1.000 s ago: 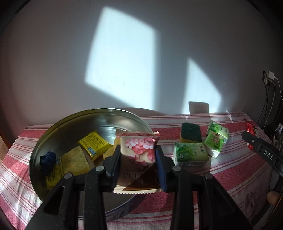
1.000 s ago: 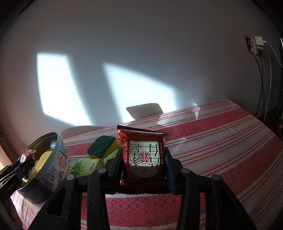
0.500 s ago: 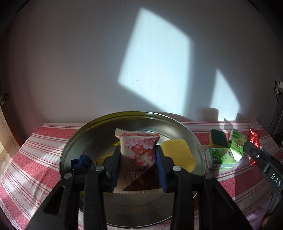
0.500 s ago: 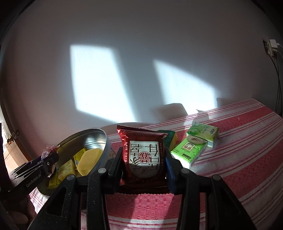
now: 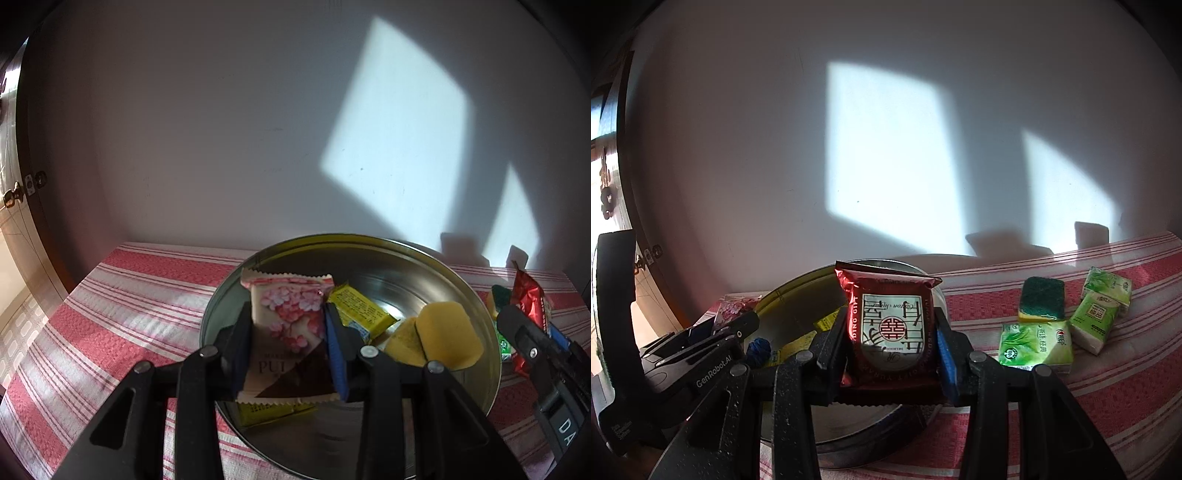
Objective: Organize objects
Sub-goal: 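Lift and carry the pink floral packet and red packet over the tin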
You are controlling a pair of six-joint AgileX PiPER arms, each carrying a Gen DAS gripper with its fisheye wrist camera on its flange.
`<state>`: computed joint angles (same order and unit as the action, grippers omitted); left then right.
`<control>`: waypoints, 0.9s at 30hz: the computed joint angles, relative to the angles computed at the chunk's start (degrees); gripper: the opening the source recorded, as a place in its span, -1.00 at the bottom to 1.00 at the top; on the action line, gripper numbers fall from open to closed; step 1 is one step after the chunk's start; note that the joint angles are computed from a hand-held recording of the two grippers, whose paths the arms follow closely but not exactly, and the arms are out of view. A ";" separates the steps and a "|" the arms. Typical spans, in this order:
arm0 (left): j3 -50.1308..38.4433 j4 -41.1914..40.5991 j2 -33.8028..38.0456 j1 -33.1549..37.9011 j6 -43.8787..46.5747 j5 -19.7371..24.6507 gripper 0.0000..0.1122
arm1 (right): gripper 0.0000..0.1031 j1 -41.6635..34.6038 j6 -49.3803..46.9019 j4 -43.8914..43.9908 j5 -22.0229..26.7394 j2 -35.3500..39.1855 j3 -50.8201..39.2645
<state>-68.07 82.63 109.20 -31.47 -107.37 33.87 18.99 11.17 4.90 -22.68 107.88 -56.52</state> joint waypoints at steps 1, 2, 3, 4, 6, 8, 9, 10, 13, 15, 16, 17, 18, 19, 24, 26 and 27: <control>0.00 -0.08 0.10 0.19 0.12 0.24 -0.37 | -0.14 0.56 -0.66 0.68 0.37 0.32 -0.66; -0.12 -0.39 0.18 0.25 0.58 0.78 -0.37 | -0.14 1.30 -2.02 2.29 0.53 0.83 -1.37; -0.26 -0.51 0.40 0.36 0.86 1.35 -0.37 | -0.14 1.91 -3.17 3.54 0.57 1.26 -1.92; -0.15 -0.39 0.48 0.71 0.88 1.55 -0.37 | -0.14 2.59 -4.67 5.04 0.73 1.80 -2.69; -0.11 -0.73 0.58 1.35 1.06 1.58 -0.37 | -0.14 3.93 -9.15 8.98 1.32 3.08 -4.65; -0.42 -1.77 0.76 1.92 1.72 1.65 -0.37 | -0.14 5.12 -15.76 14.80 1.76 4.60 -6.95; -0.41 -1.86 1.00 2.33 1.71 1.58 -0.37 | -0.14 5.66 -17.30 16.24 1.58 4.97 -7.32; -0.65 -2.36 1.30 2.59 2.11 1.70 -0.37 | -0.14 5.99 -18.52 17.26 1.35 5.30 -7.52; -1.52 -3.87 2.34 3.18 3.61 1.79 -0.37 | -0.14 7.23 -25.29 22.72 -0.32 5.61 -7.17; -2.17 -4.66 3.05 3.02 4.71 2.33 -0.37 | -0.14 7.18 -25.73 22.84 -0.49 5.88 -7.18; -2.43 -4.99 3.32 2.92 5.17 2.53 -0.37 | -0.14 7.01 -25.35 22.49 -0.26 5.96 -7.25; -2.75 -5.33 3.60 2.80 5.64 2.78 -0.37 | -0.14 6.91 -25.47 22.55 -0.06 6.04 -7.31; -3.00 -5.60 3.85 2.69 6.04 3.06 -0.37 | -0.14 7.10 -26.95 24.08 0.34 5.76 -7.42; -3.10 -5.77 4.01 2.60 6.25 3.31 -0.37 | -0.14 6.99 -27.29 24.38 0.48 6.05 -7.68; -4.10 -7.27 5.08 2.31 8.06 4.17 -0.37 | -0.14 6.67 -29.67 26.68 2.10 6.43 -8.38; -4.34 -7.24 5.42 2.01 8.34 4.76 -0.37 | -0.14 7.03 -33.07 29.55 2.75 6.49 -8.91; -4.43 -7.20 5.58 1.89 8.44 5.12 -0.37 | -0.14 7.26 -35.64 31.77 3.00 6.76 -9.45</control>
